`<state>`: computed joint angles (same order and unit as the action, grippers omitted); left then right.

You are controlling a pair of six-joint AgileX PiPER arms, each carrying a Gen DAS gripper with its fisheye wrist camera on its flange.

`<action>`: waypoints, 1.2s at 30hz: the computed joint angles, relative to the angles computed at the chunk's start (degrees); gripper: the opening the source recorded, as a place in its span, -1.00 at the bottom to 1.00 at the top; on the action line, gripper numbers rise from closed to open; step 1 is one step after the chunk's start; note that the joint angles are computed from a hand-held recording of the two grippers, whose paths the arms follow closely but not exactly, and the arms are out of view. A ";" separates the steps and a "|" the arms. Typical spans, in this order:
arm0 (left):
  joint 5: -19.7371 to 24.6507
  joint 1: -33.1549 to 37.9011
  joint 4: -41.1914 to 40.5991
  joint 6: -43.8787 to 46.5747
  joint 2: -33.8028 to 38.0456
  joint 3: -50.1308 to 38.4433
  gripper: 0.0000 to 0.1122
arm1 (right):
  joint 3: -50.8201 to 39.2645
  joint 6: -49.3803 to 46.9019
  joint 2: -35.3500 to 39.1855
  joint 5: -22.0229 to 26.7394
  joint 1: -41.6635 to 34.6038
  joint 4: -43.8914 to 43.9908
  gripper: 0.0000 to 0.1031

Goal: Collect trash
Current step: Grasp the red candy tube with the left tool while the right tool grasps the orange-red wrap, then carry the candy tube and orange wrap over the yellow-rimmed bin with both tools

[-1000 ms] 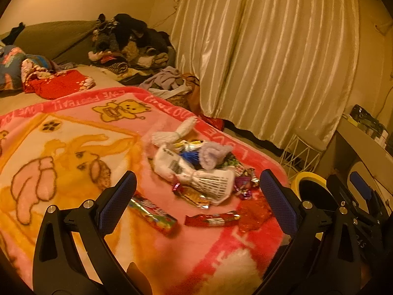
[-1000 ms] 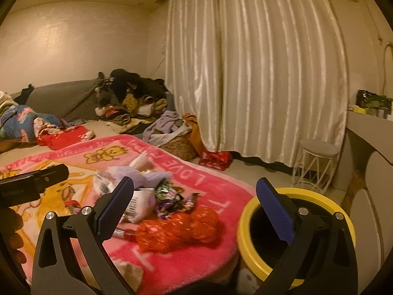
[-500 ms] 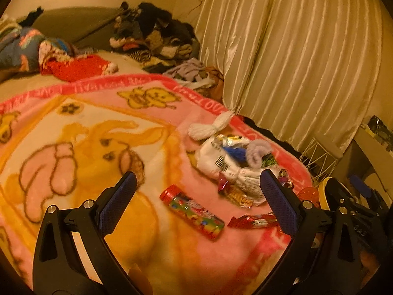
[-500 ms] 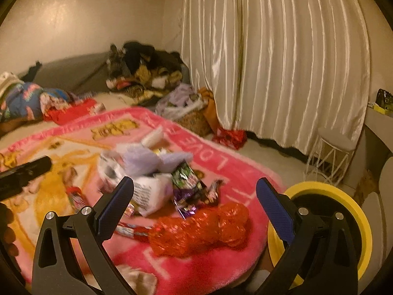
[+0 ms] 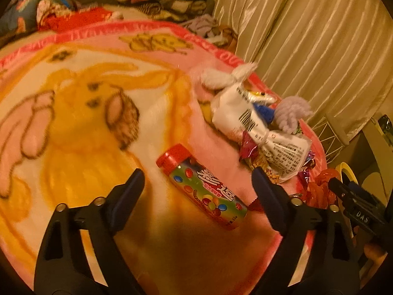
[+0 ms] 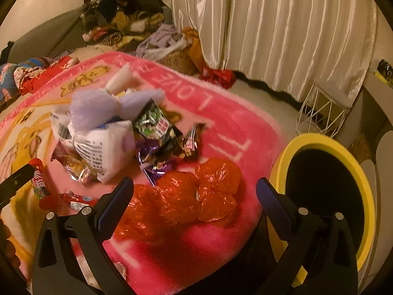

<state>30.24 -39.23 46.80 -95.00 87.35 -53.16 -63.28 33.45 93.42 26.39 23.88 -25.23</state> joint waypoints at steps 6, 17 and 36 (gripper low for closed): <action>-2.87 1.34 -3.97 1.33 2.04 0.00 -0.27 | -1.80 -15.40 1.95 2.18 -2.66 15.13 -0.07; -3.59 -0.16 4.68 -6.93 -3.32 3.15 -0.55 | 6.75 -37.65 -6.21 -3.50 -8.68 39.68 -0.57; 0.10 -11.19 12.02 -3.81 -1.73 -10.29 -0.58 | 13.82 -47.77 -20.20 -9.87 -13.73 49.05 -0.57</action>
